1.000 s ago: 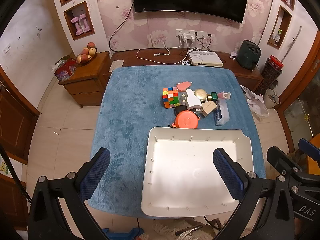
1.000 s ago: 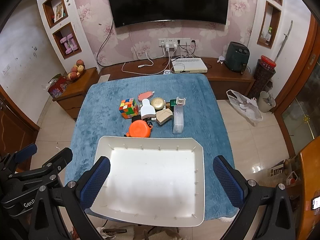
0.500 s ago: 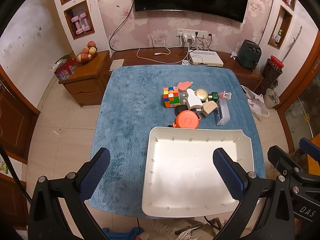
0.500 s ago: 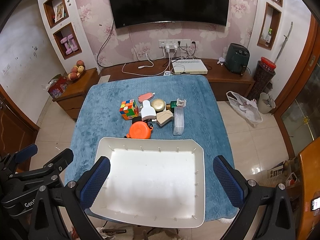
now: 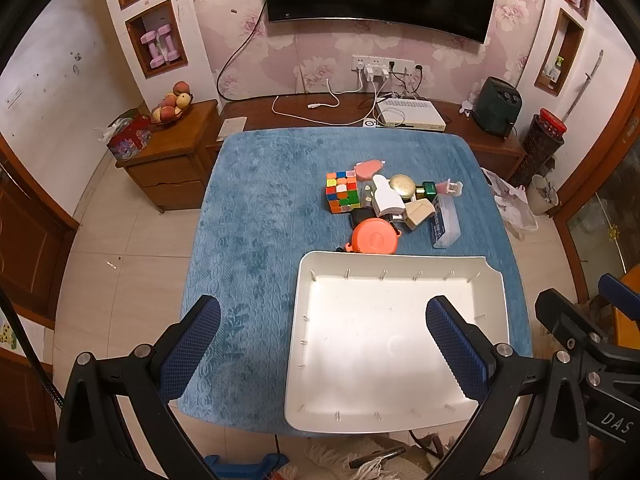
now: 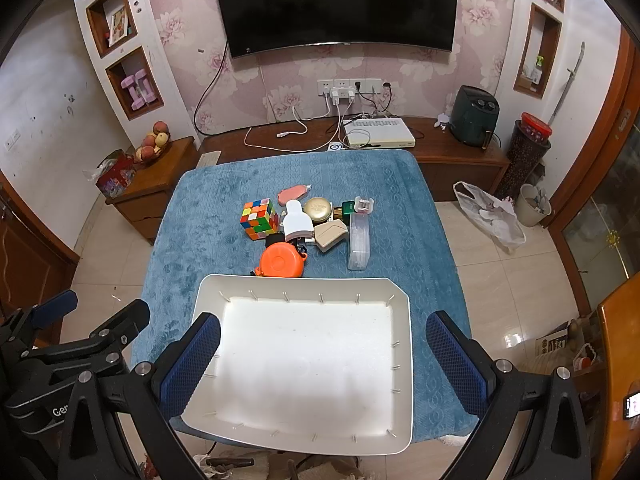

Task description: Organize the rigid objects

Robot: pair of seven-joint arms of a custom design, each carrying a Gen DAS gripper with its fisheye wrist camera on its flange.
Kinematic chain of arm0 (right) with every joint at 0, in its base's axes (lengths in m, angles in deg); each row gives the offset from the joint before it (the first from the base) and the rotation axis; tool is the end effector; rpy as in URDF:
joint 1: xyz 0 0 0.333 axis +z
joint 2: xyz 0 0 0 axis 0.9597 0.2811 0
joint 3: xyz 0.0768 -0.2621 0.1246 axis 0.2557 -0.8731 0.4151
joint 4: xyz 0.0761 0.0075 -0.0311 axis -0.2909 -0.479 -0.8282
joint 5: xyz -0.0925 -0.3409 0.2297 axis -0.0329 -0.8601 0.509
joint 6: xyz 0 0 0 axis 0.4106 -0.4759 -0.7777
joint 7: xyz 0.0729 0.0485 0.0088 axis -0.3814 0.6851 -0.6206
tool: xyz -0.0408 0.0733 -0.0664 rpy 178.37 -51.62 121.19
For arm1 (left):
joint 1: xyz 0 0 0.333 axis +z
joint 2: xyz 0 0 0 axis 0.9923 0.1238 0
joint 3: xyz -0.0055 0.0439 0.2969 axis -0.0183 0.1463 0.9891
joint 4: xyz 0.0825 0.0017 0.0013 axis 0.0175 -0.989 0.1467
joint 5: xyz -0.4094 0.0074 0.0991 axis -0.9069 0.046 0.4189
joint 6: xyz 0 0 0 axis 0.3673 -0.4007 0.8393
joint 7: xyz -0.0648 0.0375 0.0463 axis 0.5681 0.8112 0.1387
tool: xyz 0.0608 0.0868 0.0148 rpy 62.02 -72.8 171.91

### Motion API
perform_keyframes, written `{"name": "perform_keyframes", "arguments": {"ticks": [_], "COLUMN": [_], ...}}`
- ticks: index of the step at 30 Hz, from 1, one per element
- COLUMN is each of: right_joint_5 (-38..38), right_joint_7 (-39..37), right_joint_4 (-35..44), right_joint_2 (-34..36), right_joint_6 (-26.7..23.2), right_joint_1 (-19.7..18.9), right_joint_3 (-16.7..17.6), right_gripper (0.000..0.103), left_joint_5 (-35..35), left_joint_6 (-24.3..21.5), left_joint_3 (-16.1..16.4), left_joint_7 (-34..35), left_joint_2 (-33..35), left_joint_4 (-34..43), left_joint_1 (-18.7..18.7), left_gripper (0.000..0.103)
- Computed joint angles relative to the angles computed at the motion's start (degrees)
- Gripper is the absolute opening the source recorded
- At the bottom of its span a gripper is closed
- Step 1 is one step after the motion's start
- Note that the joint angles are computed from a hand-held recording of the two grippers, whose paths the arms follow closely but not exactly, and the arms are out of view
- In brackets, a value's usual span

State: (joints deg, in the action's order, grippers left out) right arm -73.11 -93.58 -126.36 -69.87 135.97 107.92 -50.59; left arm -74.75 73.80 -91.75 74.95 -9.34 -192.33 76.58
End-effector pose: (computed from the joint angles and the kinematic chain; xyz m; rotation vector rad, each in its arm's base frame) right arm 0.4050 0.4162 0.5255 -1.3018 2.4320 -0.6579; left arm 0.5143 -0.1349 0.5234 -1.3532 2.4516 -0.6604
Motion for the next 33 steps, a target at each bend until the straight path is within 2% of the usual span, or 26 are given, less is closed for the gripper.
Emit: {"name": "perform_keyframes", "arguments": {"ticks": [14, 27, 33], "right_joint_5": [-0.32, -0.96, -0.89], "right_joint_7": [0.43, 0.2, -0.31], "right_joint_4": [0.02, 0.37, -1.54], "right_joint_2": [0.22, 0.5, -0.33], "right_joint_6": [0.7, 0.62, 2.05], "right_joint_1": [0.0, -0.48, -1.88], "right_joint_3": [-0.13, -0.5, -1.25], "right_gripper": [0.103, 0.102, 0.102], "left_joint_5": [-0.8, 0.85, 2.36], "left_joint_6": [1.41, -0.34, -1.31], "left_joint_3": [0.31, -0.6, -1.22], "left_joint_7": [1.83, -0.31, -2.58], "left_joint_2": [0.36, 1.57, 4.65], "left_joint_4": [-1.71, 1.22, 4.24], "left_joint_1": [-0.14, -0.34, -0.31], "left_gripper": [0.102, 0.102, 0.102]}}
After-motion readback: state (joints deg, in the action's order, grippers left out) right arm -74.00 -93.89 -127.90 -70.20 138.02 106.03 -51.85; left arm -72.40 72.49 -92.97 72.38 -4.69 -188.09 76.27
